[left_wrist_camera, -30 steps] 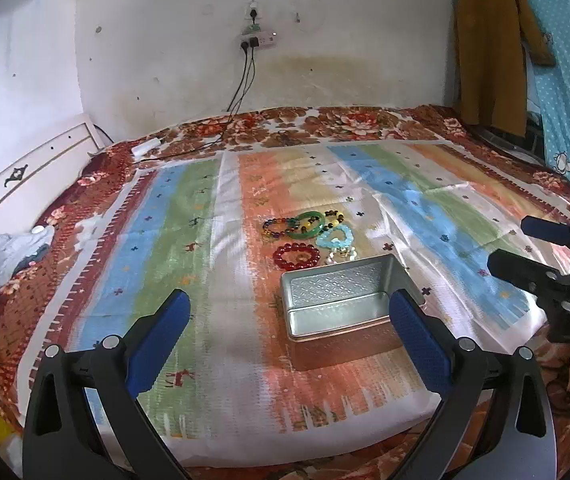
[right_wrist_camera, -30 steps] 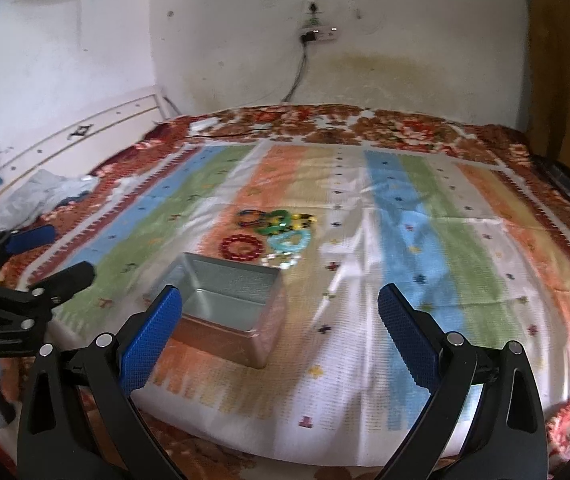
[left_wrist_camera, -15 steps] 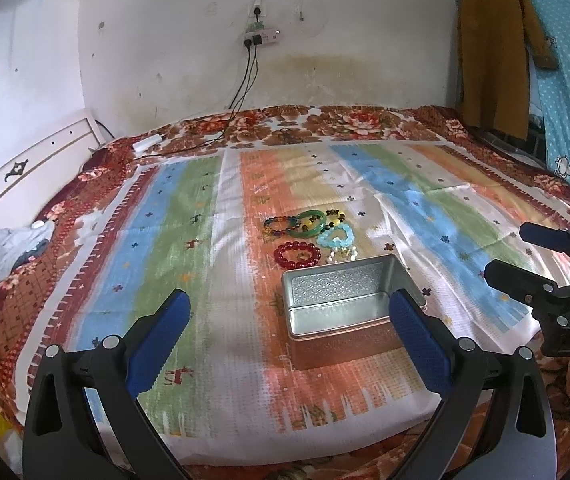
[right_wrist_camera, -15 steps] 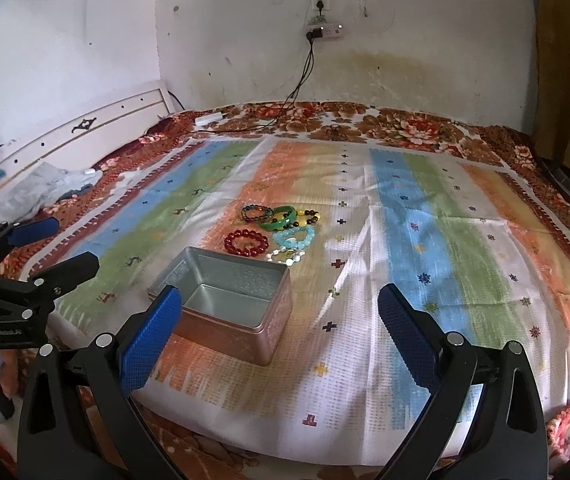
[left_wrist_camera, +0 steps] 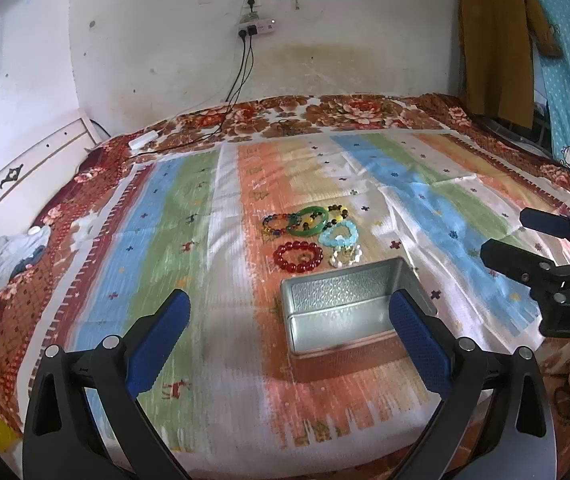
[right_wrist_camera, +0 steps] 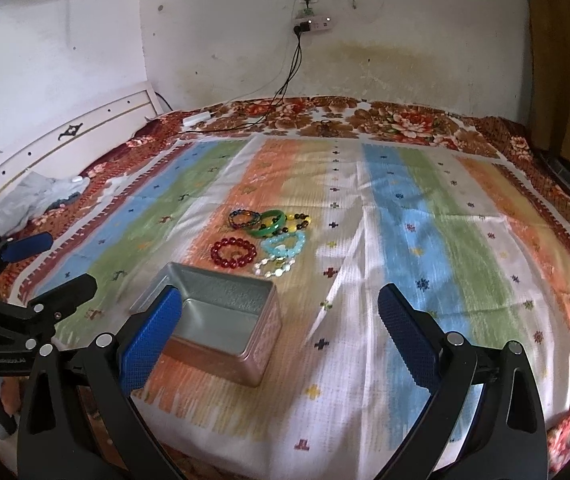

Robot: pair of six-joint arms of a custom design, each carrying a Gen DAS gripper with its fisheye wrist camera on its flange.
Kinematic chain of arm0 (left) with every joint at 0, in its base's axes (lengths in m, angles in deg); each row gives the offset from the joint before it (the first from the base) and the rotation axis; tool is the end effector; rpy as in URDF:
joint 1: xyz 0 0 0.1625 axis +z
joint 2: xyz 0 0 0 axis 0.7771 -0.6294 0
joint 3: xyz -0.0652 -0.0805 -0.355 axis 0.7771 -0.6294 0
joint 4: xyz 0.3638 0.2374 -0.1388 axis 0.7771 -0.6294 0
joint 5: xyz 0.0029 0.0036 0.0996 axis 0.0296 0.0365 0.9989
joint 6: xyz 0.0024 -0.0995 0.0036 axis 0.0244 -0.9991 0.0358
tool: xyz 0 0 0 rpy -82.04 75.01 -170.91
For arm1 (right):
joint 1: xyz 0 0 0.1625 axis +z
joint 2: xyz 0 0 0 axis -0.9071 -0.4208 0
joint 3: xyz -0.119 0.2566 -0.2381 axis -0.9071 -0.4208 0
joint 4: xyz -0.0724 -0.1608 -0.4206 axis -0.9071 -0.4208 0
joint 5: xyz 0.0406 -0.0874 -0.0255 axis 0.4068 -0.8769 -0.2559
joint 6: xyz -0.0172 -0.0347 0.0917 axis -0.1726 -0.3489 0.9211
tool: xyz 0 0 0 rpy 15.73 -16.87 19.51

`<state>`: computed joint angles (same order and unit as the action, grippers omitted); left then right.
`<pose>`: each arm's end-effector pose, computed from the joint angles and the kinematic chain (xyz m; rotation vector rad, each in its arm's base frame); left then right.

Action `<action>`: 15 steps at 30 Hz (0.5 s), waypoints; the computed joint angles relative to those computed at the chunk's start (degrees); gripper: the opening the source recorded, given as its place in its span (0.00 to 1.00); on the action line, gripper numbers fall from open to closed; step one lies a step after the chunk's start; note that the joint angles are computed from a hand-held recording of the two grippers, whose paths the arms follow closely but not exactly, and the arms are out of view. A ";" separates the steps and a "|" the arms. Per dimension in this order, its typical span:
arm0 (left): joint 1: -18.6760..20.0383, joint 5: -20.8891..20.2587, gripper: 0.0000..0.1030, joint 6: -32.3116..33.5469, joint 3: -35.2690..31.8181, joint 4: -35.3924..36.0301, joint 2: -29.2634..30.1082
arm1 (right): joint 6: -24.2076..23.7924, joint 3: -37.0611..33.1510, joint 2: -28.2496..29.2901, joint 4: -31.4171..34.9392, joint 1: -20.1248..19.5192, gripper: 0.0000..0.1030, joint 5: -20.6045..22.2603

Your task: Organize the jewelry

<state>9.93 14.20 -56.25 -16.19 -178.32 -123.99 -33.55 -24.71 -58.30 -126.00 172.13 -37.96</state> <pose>-0.1773 -0.7601 0.3302 0.4007 2.0656 -1.0534 0.3552 -0.8233 0.1140 0.9305 -2.3599 0.9385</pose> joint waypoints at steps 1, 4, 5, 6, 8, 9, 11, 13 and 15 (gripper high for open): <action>0.12 -0.38 0.95 -0.30 -0.45 0.37 0.14 | -0.18 -0.57 0.35 0.09 0.03 0.96 -0.15; 0.56 -1.41 0.95 -2.32 -1.88 3.23 0.43 | -0.23 -2.63 1.47 1.23 0.07 0.96 -0.53; 0.71 -1.70 0.95 -2.87 -2.41 4.23 0.61 | -0.40 -3.18 1.81 1.45 0.11 0.96 -0.70; 0.92 -1.61 0.95 -3.52 -3.45 5.76 1.06 | -0.51 -3.86 2.14 2.06 0.12 0.96 -0.71; 1.28 -1.53 0.95 -4.39 -5.34 7.79 2.03 | -0.31 -5.32 2.82 3.44 0.08 0.96 -0.42; 1.42 -1.53 0.95 -4.64 -6.04 8.46 2.42 | -0.10 -6.89 3.64 4.65 0.06 0.96 -0.42; 1.67 -0.90 0.95 -4.85 -7.69 9.01 3.38 | -0.15 -10.64 5.75 6.64 0.12 0.96 -0.78; 2.03 -1.81 0.95 -5.78 -8.92 10.26 3.73 | -0.28 -14.14 7.76 7.97 0.15 0.96 -1.08; 2.40 -2.43 0.95 -6.58 -10.18 11.36 4.12 | -0.32 -18.74 10.32 9.69 0.17 0.96 -1.58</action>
